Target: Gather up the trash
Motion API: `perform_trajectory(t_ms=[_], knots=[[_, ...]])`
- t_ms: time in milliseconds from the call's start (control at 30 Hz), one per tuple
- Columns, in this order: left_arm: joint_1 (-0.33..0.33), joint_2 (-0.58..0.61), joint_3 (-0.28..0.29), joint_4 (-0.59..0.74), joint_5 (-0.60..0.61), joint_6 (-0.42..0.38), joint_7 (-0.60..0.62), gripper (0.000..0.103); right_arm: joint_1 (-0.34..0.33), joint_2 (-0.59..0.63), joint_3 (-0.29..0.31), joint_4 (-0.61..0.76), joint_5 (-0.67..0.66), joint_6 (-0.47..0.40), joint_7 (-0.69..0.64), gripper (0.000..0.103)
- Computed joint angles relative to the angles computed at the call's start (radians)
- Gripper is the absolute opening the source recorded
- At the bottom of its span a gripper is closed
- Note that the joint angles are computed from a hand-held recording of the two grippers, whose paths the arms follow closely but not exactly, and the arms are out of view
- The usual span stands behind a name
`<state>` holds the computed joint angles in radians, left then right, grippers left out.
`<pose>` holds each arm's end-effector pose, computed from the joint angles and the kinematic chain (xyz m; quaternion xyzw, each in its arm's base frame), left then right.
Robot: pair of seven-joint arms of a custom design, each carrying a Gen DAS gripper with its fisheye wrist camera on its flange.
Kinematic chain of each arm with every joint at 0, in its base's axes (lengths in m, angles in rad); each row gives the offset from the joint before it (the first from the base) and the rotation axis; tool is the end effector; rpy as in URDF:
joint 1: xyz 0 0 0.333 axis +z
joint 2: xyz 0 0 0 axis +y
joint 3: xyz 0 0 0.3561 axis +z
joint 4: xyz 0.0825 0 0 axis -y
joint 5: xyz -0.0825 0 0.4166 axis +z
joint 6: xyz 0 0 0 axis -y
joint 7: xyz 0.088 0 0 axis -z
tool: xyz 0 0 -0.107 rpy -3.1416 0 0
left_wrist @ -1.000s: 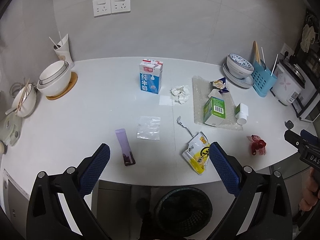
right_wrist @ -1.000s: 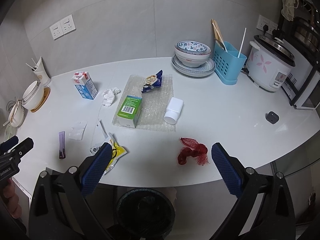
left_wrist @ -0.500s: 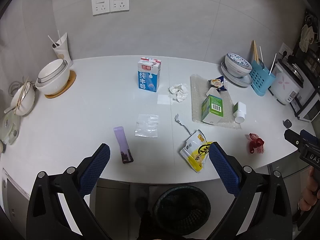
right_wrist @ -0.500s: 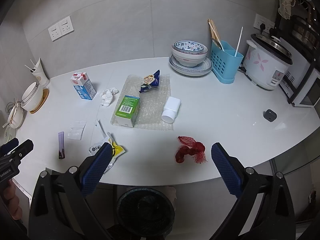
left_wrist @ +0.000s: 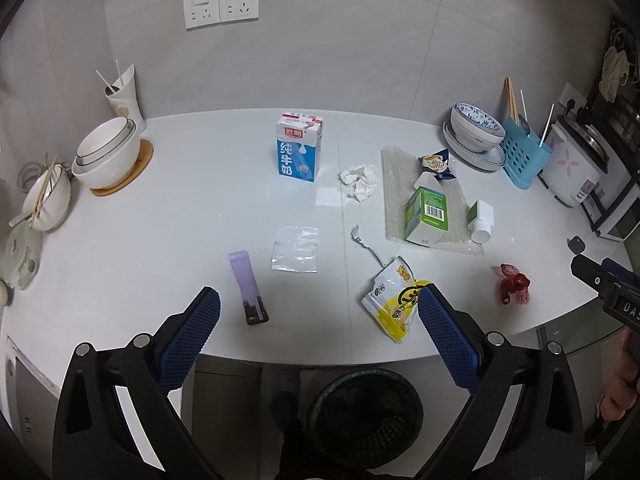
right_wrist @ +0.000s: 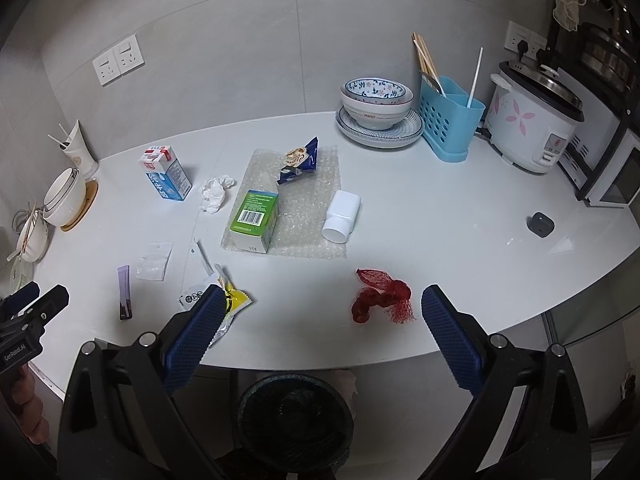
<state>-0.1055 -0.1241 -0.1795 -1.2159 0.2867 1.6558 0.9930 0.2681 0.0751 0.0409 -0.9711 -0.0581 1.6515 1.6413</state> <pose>0.4846 -0.1256 0.9215 -0.7772 0.5457 -0.2054 0.2367 0.5371 0.1634 0.9242 -0.7459 0.5951 -0.1894 0.2315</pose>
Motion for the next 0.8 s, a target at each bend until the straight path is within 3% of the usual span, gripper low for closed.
perform_trajectory(t_ms=[800], knots=[[-0.006,0.022,-0.002,0.024,-0.005,-0.025,-0.013,0.097,-0.001,0.034,-0.007,0.039,0.012,-0.018,0.001,0.094]])
